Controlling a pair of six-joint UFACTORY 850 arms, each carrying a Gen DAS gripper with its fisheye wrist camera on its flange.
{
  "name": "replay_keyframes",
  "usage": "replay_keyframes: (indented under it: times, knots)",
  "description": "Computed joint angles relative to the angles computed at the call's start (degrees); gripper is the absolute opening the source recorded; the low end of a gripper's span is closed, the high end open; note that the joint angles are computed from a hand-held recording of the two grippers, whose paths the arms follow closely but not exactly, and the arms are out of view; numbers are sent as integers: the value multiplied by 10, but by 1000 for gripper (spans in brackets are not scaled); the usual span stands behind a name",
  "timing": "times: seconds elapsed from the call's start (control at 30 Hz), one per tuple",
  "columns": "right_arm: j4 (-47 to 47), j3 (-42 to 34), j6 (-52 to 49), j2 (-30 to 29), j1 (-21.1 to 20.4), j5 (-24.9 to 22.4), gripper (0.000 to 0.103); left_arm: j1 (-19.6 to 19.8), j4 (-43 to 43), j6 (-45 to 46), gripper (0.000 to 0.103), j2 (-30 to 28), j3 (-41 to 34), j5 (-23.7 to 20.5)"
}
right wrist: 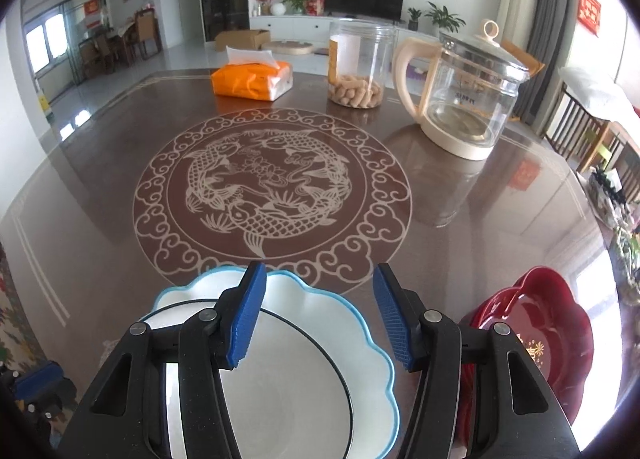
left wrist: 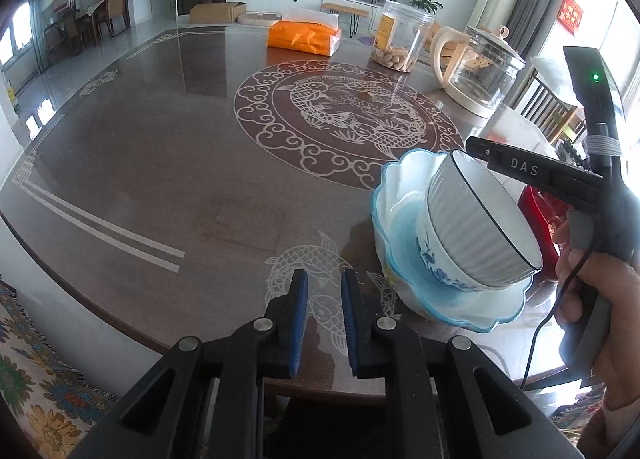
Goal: Organize plates and bowls
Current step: 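Move the right gripper to the rim of the blue-rimmed scalloped bowl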
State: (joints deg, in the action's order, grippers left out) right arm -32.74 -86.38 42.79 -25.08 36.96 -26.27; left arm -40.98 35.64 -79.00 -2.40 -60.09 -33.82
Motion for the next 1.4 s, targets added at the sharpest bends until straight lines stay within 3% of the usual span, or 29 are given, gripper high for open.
replay_keyframes:
  times: [0.13,0.23,0.37,0.47,0.53,0.67,0.8,1.0,1.2,1.4]
  knots:
    - [-69,54,103,56,-5,34,59,-8,23,-14,17,-3,-4,-8]
    - [-148,111,201,113,2,29,64,-12,36,-21,17,-3,-5,-11]
    - [-209,215,319,191,9,44,68,-1,31,-30,17,-2,-8,30]
    - [-286,282,445,238,16,50,68,10,0,10,17,-21,-37,43]
    - [-309,308,476,256,21,55,68,10,13,-3,17,-27,-47,45]
    - [-340,334,520,267,22,65,68,-9,62,-26,17,-37,-53,1]
    - [-309,346,503,264,9,97,68,-22,82,-36,17,-40,-42,-52]
    - [-354,363,549,265,14,132,68,-16,68,-36,17,-35,-27,-60]
    - [-343,362,527,261,22,125,68,-19,92,-55,17,-33,-28,-81]
    - [-408,366,588,267,32,115,68,-21,110,-74,17,-27,-23,-93]
